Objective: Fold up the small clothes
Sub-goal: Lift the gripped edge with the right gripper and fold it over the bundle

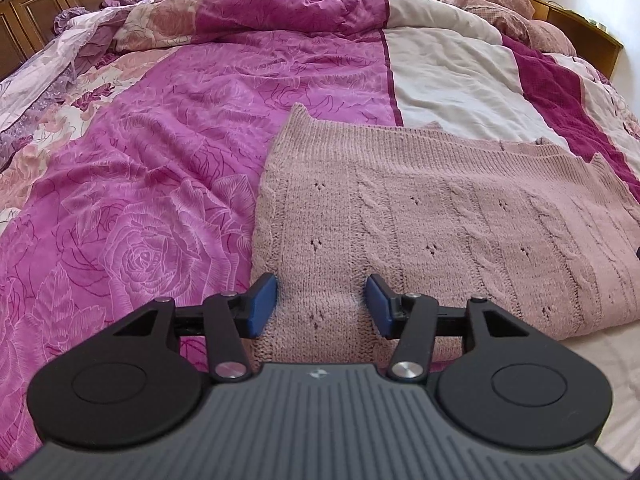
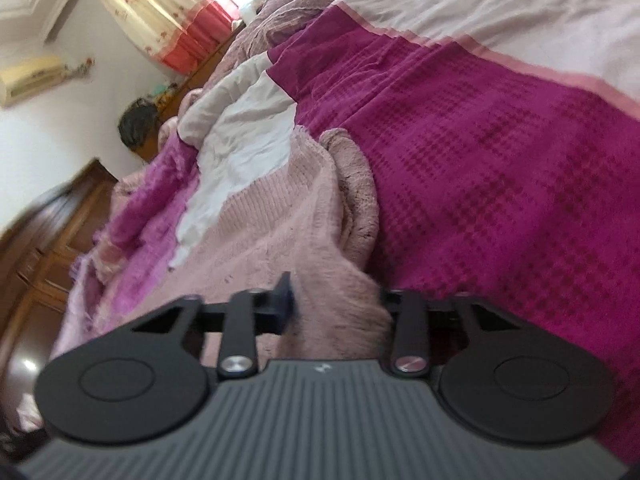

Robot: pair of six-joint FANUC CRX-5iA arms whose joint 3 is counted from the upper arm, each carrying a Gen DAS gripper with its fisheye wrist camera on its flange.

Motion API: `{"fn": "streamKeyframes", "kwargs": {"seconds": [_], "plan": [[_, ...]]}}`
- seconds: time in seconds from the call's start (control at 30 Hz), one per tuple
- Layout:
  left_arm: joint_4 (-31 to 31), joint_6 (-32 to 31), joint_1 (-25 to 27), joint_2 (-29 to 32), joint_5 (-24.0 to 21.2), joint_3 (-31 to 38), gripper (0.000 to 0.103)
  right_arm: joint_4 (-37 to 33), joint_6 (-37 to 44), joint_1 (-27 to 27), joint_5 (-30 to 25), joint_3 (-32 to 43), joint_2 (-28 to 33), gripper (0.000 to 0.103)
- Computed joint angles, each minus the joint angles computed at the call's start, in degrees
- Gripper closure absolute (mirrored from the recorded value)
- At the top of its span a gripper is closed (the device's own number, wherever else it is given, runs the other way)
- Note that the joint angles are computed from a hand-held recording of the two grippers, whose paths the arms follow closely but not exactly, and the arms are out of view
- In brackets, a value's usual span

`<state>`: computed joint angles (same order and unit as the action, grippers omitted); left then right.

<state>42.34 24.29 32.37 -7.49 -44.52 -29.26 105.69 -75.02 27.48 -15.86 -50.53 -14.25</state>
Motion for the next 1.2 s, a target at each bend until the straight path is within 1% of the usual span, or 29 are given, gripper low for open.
{"fn": "streamKeyframes", "kwargs": {"seconds": [0.07,0.1,0.13,0.27,0.4,0.53,0.7,0.77,0.93,1.2], "plan": [[-0.1,0.0,0.1,0.1,-0.2,0.2,0.045,7.2,-7.2,-2.8,1.8,0.0,-0.5,0.072],[-0.1,0.0,0.1,0.1,-0.2,0.2,0.045,8.6,-8.7,-3.1,1.8,0.0,-0.7,0.073],[-0.2,0.2,0.2,0.2,-0.5,0.4,0.045,7.1,-7.3,-2.3,0.9,0.1,-0.6,0.073],[-0.1,0.3,0.8,0.0,-1.8,0.8,0.045,-2.0,2.4,2.5,-3.6,1.4,0.0,0.074],[-0.1,0.0,2.1,-0.6,-3.4,1.2,0.045,-9.0,11.6,6.6,-7.9,3.7,0.9,0.074],[-2.1,1.1,3.5,-0.9,-4.8,2.4,0.045,-9.2,14.4,7.7,-9.5,5.5,1.8,0.074],[-5.8,5.4,4.5,-0.4,-6.7,4.8,0.045,-10.6,17.8,9.9,-12.6,7.9,3.3,0.074],[-6.8,6.8,4.8,-0.2,-7.1,5.4,0.045,-10.7,19.1,10.1,-12.7,8.8,3.7,0.074],[-8.3,8.0,5.0,-0.5,-6.5,5.9,0.045,-10.1,22.0,10.5,-12.4,11.7,5.1,0.075],[-8.3,8.2,6.4,-0.2,-6.3,6.2,0.045,-3.9,21.9,10.2,-9.0,18.6,9.3,0.075]]}}
